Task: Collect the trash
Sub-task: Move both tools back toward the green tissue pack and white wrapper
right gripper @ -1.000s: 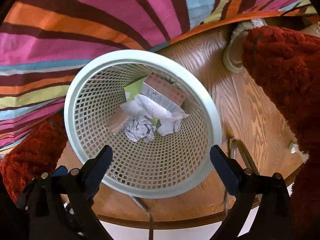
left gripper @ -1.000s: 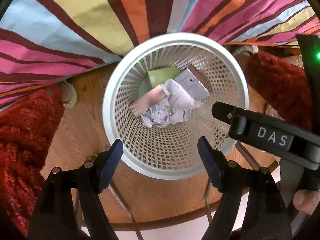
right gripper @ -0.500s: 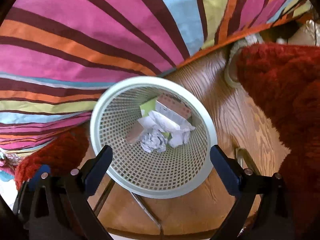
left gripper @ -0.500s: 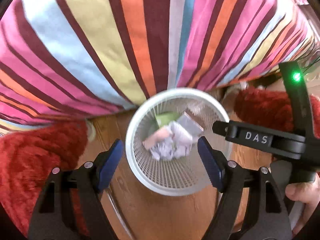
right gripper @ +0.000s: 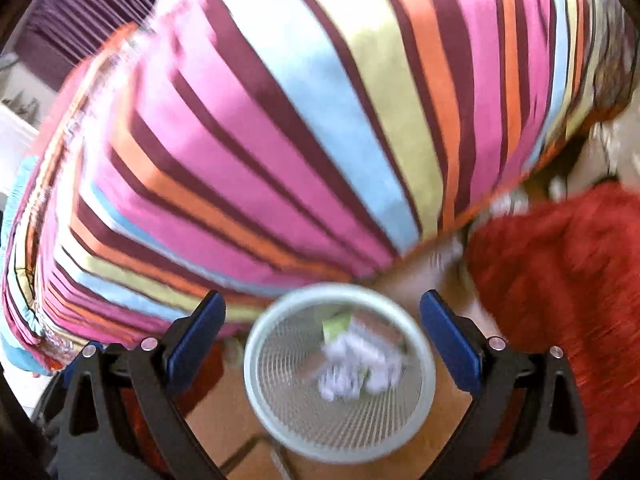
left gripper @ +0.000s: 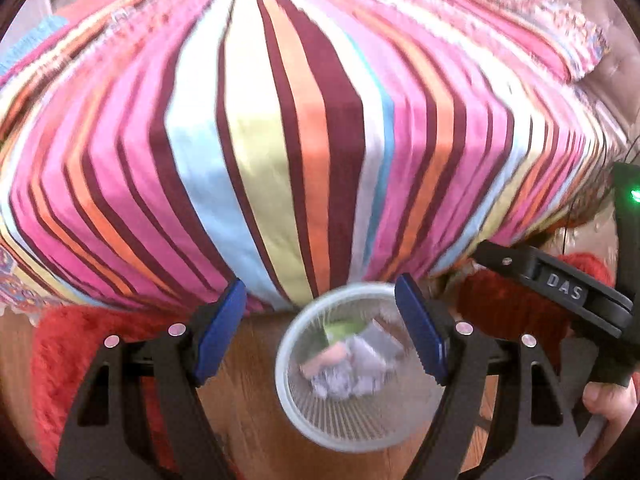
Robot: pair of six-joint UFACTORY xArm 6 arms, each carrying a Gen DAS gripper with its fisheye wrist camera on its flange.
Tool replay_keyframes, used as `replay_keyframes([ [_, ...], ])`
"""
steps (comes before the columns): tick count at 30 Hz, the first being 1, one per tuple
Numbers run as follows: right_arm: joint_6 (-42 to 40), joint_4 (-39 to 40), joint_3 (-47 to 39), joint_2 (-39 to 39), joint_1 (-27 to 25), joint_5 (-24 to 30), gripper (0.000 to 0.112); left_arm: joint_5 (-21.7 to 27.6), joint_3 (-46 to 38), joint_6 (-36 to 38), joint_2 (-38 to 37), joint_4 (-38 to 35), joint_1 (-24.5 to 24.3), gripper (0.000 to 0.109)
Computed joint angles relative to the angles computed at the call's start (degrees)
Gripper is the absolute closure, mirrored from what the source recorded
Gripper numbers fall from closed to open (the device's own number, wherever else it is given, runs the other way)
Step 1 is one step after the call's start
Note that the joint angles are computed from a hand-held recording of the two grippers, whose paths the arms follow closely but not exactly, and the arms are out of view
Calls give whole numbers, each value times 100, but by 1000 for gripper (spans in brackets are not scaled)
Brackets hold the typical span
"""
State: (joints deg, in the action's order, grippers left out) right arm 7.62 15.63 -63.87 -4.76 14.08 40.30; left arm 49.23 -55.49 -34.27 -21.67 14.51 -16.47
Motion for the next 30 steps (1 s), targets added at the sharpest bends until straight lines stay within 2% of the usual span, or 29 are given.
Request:
replay_keyframes([
  [2, -51, -320, 252, -225, 107, -765, 19, -159, 31, -218, -93, 235, 39, 33],
  [4, -97, -545, 426, -369, 183, -1304, 17, -328, 90, -437, -199, 455, 87, 33],
  [8, -828, -112, 629, -500, 314, -2079, 17, -575, 144, -707, -287, 730, 182, 33],
  [15, -1450, -398, 204, -359, 489, -1932, 17, -935, 217, -601, -324, 505, 521, 33],
  [21, -2222, 395, -197, -241, 571, -1818, 17, -1043, 9, -548, -167, 751, 643, 33],
  [26, -2228, 433, -800, 172, 542, -1719, 17, -1221, -456, 52, 245, 928, 820, 33],
  [30, -2323, 557, -1433, 642, 436, -1578, 17, -1365, -955, 722, 750, 417, 1123, 33],
])
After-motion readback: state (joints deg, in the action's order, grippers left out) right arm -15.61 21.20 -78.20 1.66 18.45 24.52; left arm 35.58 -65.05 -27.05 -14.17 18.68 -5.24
